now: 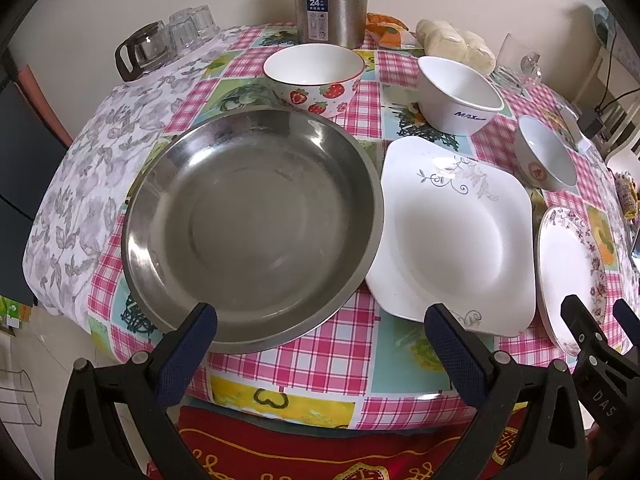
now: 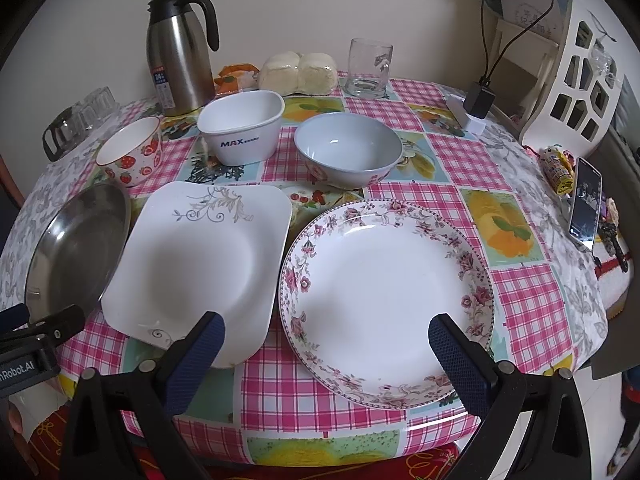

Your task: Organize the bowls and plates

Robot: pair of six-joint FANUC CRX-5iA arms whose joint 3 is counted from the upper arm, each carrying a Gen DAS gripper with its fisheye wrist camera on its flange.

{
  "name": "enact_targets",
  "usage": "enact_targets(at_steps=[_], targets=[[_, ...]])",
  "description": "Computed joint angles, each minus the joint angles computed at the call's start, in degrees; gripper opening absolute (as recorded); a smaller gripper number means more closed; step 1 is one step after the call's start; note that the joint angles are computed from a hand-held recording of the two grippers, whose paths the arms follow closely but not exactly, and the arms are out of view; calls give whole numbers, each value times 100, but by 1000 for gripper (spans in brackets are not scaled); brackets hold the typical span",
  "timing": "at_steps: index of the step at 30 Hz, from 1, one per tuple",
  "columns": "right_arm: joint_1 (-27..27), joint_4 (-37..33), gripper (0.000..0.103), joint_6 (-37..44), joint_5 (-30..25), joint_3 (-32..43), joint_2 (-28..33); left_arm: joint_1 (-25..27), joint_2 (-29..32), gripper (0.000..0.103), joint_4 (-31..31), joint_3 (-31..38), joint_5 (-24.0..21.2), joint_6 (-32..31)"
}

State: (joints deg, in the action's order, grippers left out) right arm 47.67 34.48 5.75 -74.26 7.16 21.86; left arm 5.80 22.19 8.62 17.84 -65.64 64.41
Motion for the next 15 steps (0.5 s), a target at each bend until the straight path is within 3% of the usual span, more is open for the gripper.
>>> enact_targets(at_steps=[15], targets=[[-11, -62, 103, 91, -21, 56, 38, 21, 59, 103, 47, 66, -104, 46]])
